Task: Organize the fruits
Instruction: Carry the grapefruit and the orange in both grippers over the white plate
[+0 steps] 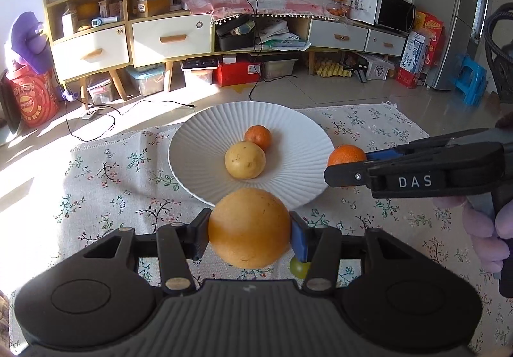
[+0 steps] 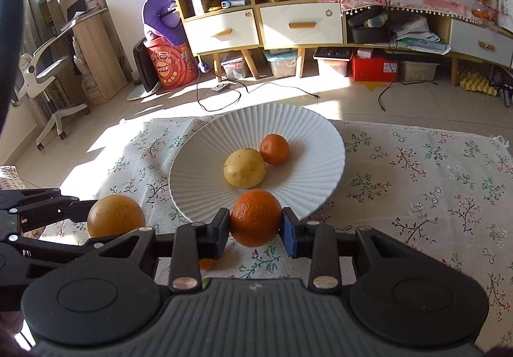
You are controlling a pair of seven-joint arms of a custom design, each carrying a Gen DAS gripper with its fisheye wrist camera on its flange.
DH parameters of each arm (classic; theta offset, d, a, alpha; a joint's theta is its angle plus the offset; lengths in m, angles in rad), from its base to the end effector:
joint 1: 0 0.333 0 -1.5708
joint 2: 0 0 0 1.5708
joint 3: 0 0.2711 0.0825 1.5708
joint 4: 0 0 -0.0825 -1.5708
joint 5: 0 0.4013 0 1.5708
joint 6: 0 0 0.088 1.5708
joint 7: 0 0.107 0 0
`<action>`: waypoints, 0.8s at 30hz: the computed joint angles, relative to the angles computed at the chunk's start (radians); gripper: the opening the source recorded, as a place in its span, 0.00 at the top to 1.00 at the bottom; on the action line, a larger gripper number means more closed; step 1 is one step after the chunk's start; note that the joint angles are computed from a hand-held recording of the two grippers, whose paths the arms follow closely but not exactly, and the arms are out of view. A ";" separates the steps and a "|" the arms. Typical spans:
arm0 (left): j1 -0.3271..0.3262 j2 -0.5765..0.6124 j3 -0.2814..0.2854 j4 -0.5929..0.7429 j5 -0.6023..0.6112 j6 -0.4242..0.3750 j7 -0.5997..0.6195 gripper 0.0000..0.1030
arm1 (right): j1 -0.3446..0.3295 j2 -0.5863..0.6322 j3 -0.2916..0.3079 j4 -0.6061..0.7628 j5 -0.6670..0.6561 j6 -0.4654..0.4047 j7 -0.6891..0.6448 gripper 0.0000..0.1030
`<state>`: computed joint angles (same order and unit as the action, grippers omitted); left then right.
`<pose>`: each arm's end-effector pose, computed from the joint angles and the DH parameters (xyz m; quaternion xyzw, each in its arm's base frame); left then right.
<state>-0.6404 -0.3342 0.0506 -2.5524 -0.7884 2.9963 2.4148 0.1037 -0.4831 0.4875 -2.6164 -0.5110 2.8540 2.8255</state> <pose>0.4305 -0.2271 0.4076 -0.3899 0.8284 -0.3729 0.1503 0.3783 0.2794 0.4084 -0.5885 0.7115 -0.2118 0.3204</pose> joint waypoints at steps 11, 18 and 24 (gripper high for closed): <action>0.178 0.238 -0.141 0.250 0.113 -0.042 -0.171 0.58 | -0.041 0.069 -0.016 0.015 -0.022 0.087 -0.066 0.69; 0.274 0.374 -0.228 0.388 0.242 -0.054 -0.316 0.58 | -0.068 0.104 -0.028 0.013 -0.001 0.152 -0.120 0.69; 0.327 0.464 -0.278 0.476 0.378 -0.070 -0.446 0.58 | -0.087 0.161 -0.030 0.042 0.001 0.168 -0.186 0.69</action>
